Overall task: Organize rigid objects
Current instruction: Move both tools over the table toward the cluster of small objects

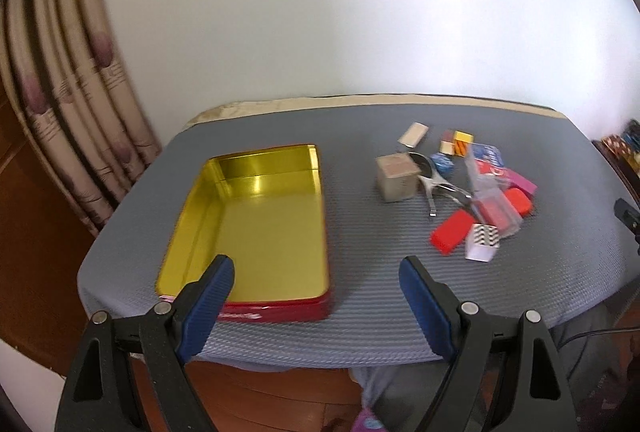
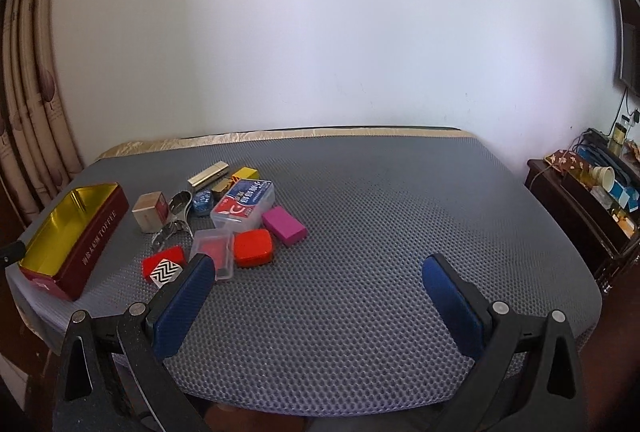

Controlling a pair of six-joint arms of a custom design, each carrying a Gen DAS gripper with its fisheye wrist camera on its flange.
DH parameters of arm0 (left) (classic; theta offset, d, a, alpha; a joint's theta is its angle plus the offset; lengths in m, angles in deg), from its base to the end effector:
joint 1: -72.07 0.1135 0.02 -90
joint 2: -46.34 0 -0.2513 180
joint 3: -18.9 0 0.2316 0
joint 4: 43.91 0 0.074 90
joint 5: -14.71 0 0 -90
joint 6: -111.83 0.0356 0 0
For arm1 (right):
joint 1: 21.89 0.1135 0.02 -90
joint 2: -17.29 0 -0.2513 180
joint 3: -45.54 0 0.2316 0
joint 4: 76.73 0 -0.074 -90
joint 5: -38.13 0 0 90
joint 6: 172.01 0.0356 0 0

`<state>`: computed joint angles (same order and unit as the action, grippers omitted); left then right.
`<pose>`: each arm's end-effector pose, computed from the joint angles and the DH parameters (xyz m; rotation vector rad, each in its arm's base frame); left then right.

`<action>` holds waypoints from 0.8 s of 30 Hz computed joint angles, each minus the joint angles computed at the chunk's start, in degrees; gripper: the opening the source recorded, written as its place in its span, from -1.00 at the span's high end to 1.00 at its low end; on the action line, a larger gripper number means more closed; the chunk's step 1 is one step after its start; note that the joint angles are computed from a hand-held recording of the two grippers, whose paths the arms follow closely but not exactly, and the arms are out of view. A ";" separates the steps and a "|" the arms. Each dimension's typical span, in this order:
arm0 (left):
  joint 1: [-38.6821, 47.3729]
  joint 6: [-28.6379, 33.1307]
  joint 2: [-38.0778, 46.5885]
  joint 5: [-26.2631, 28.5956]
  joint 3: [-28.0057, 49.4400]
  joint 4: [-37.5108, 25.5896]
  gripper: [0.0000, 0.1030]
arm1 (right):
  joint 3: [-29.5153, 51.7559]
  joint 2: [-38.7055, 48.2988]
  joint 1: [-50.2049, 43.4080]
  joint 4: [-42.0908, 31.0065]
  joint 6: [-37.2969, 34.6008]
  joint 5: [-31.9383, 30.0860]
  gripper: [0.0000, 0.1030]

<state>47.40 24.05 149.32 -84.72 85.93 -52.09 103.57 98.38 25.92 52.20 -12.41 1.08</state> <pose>0.3134 -0.1376 0.1464 0.4620 2.2817 -0.0034 0.1690 0.1441 0.1792 0.5659 2.1320 -0.3072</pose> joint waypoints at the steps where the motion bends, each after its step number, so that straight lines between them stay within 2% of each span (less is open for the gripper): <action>1: -1.03 -0.05 0.70 -0.33 0.96 -0.59 -0.68 | -0.91 -0.85 -0.53 0.87 -0.71 -0.33 -1.00; 13: -8.61 -0.58 11.14 -2.36 13.55 -7.35 -0.68 | -8.42 -8.33 -5.58 8.46 -5.16 -4.86 -1.00; 24: -8.60 -0.78 20.57 -0.03 25.26 -13.01 -0.68 | -12.24 -9.73 -9.81 14.10 -7.93 -9.86 -1.00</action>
